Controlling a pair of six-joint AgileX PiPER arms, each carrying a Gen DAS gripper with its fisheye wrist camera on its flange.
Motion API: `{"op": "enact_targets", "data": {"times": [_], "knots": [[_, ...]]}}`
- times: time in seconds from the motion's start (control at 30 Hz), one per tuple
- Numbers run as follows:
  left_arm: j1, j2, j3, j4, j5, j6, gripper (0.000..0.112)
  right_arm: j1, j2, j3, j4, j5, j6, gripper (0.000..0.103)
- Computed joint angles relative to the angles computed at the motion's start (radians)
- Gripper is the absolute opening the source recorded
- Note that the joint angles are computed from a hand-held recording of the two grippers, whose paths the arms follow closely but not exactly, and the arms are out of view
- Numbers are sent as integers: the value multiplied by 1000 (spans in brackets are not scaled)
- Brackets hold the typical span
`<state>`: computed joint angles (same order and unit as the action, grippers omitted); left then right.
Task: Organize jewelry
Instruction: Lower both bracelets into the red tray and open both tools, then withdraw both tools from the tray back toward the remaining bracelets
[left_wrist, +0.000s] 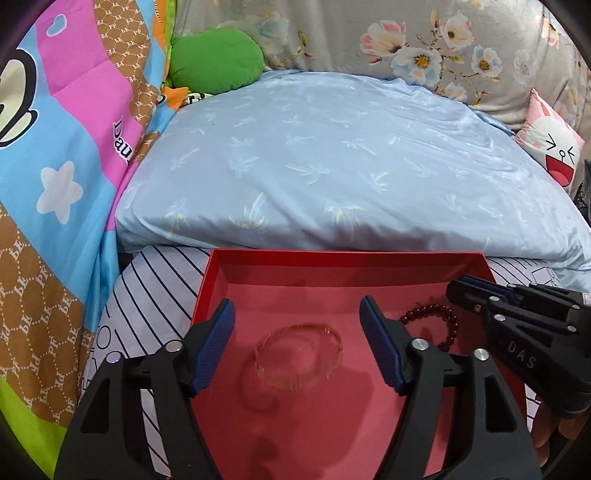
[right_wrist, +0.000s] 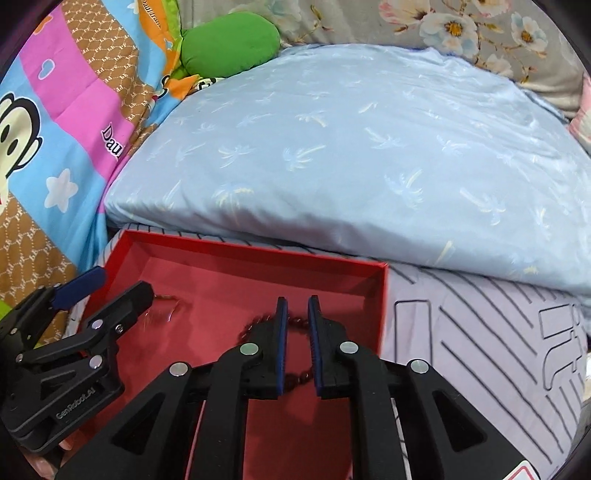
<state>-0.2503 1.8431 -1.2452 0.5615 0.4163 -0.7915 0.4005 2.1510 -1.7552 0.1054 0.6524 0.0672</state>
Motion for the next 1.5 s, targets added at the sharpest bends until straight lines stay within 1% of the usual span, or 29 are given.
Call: {"op": "enact_targets", "data": {"times": [0.1, 0.27, 0.3, 0.4, 0.53, 0.6, 0.77, 0.8, 0.87, 0.97, 1.03, 1.1, 1.17, 1.27, 1.33, 1.4, 1.43, 1.5], "knots": [[-7, -10, 10, 50, 4, -52, 70, 7, -32, 37, -21, -33, 18, 21], [-15, -68, 43, 67, 11, -84, 70, 27, -153, 173, -5, -101, -2, 24], [-18, -80, 52, 75, 12, -93, 70, 29, -182, 205, 4, -115, -8, 26], [-40, -148, 100, 107, 28, -134, 70, 38, -299, 333, 42, -164, -36, 30], [-84, -268, 191, 148, 60, -194, 70, 57, -434, 471, 47, -201, -34, 30], [-106, -331, 241, 151, 72, -212, 71, 76, -504, 542, 3, -214, 12, 30], [-212, -514, 396, 234, 170, -346, 72, 159, -695, 747, -214, -227, 230, 34], [-223, -535, 414, 236, 180, -358, 72, 171, -720, 776, -233, -225, 254, 34], [-279, -619, 502, 260, 220, -430, 72, 206, -789, 858, -288, -220, 327, 34], [-362, -703, 592, 274, 290, -512, 72, 267, -874, 964, -364, -205, 443, 34], [-434, -758, 652, 284, 345, -576, 72, 320, -925, 1034, -437, -188, 550, 34], [-490, -791, 694, 280, 396, -617, 72, 358, -970, 1103, -448, -177, 610, 35], [-586, -825, 748, 282, 467, -706, 72, 384, -1007, 1160, -453, -172, 653, 35], [-755, -860, 815, 275, 566, -854, 72, 429, -1051, 1234, -491, -154, 745, 34], [-864, -865, 847, 260, 617, -946, 72, 453, -1073, 1277, -498, -150, 789, 34], [-953, -865, 872, 237, 642, -1018, 72, 493, -1083, 1308, -548, -137, 874, 34], [-1019, -859, 886, 223, 663, -1073, 72, 498, -1086, 1318, -555, -136, 889, 34], [-1109, -845, 904, 202, 682, -1154, 72, 522, -1093, 1338, -576, -135, 935, 34]]}}
